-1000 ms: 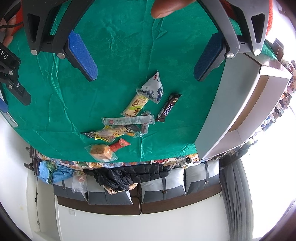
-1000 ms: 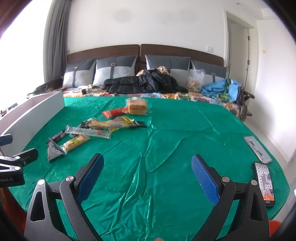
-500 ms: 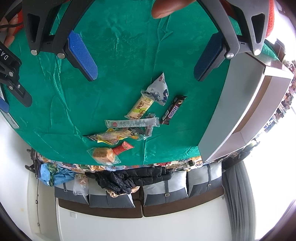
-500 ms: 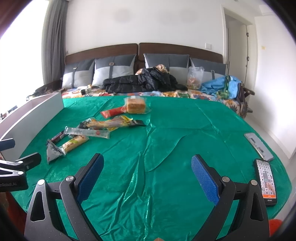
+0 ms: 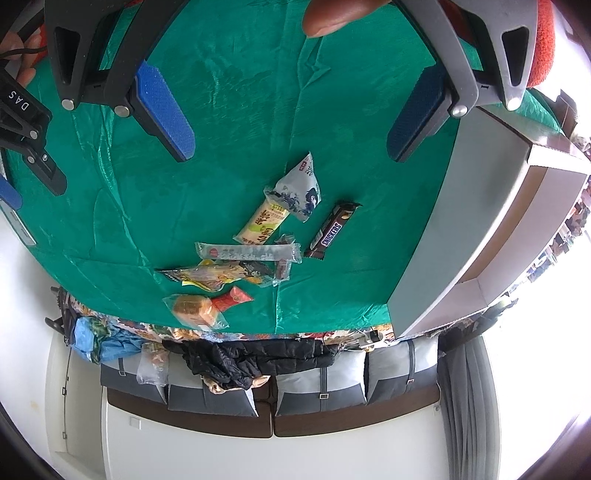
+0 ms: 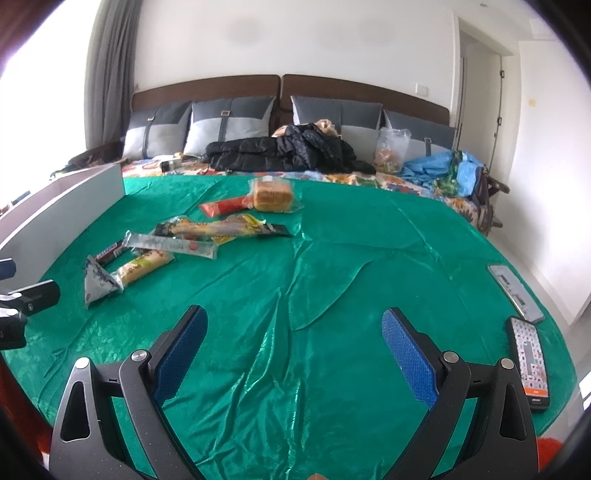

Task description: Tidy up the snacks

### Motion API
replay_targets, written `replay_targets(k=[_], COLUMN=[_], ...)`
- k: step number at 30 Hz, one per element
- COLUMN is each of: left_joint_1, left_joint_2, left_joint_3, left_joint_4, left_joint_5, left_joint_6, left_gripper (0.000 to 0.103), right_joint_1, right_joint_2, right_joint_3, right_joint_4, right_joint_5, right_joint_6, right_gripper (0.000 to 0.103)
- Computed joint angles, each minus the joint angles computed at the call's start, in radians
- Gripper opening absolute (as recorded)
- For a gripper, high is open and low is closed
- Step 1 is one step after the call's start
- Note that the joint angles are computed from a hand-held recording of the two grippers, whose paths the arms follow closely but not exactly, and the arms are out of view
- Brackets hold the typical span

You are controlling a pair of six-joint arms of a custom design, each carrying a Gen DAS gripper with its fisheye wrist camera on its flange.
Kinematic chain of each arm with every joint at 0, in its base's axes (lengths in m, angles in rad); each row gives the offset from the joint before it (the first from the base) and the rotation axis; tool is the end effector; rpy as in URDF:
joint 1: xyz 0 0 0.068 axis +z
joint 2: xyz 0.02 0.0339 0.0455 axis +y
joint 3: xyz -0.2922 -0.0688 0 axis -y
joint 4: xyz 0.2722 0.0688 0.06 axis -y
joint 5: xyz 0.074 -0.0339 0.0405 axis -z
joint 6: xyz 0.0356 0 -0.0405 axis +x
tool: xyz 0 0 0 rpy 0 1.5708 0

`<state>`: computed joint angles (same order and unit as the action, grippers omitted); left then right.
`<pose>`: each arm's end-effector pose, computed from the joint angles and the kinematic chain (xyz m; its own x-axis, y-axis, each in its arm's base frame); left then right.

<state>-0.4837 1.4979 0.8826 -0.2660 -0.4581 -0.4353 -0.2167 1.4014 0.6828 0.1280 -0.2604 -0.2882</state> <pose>0.2933 -0.1363 0.2151 -0.6902 -0.0646 -0.7207 -0.1357 0.9899 0.0411 0.3000 -0.0567 0.2071 -0.5211 -0.1665 -0.8371 -0.1556 0.9829 -0.0986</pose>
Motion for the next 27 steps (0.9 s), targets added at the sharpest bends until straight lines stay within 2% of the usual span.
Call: replay_targets(k=[20,23,27], left_joint_1=[0.005,0.028,0.094], left_joint_2=[0.027,0.028,0.024], left_joint_3=[0.011,0.015,0.004], left_joint_4=[-0.024,-0.033,-0.04], left_joint_5=[0.009,0.039,0.129], left_joint_6=[-0.003,-0.012,-0.027], left_gripper=[0.103,0.103,0.103], right_joint_1=[-0.005,-0.005,-0.003], right_joint_2=[0.015,0.016,0.017], right_joint_3=[0.014,0.015,0.015], right_joint_4=[-0.012,-0.012,-0.01], right_joint_5=[-0.02,-0.02,-0.02], right_joint_6=[0.002,0.003,0.003], right_gripper=[0.097,0.097,0.097])
